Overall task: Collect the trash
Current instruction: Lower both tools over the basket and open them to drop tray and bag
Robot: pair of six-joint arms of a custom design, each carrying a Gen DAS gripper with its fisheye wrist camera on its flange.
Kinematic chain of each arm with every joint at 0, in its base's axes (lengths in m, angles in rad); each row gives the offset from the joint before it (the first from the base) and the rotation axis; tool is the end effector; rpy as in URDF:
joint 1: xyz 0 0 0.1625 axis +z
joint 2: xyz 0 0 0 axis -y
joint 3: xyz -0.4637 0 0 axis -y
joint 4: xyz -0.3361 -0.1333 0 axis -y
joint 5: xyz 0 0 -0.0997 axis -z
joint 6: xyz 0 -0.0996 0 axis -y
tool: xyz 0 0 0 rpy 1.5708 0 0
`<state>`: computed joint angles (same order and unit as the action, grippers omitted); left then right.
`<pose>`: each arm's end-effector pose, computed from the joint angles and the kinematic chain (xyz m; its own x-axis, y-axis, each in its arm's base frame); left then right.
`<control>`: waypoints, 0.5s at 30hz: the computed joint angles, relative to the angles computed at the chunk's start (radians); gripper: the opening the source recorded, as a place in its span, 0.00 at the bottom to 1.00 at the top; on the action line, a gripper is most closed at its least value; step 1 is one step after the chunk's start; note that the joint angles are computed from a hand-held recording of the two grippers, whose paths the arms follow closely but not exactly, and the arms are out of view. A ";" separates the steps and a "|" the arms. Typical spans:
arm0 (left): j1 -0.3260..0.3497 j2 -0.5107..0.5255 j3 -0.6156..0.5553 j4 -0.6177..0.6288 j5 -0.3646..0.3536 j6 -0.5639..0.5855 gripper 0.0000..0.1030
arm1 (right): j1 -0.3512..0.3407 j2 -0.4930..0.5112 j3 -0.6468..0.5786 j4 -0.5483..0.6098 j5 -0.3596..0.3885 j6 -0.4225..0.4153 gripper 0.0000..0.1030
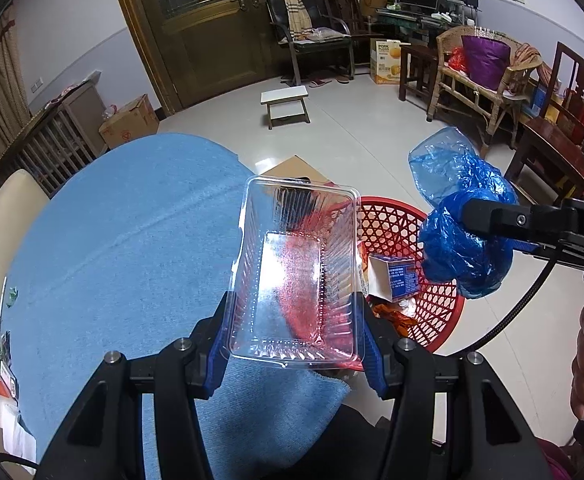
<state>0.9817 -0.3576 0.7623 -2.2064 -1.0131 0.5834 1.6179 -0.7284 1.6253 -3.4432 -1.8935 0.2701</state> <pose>-0.3230 -0.8182 0.1330 -0.3470 0.7553 -0.5560 0.8771 0.4713 0.0928 0.1341 -0.6843 0.2381 -0.9319 0.3592 -0.0495 0.2306 0.4817 -0.8454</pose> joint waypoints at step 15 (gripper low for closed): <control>-0.002 0.022 -0.027 0.062 -0.029 0.002 0.55 | -0.033 -0.009 0.031 -0.023 0.024 0.042 0.56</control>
<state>0.9799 -0.3355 0.7351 -2.1442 -1.0421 0.5851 1.5846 -0.7372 1.6562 -3.4665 -1.8692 0.3119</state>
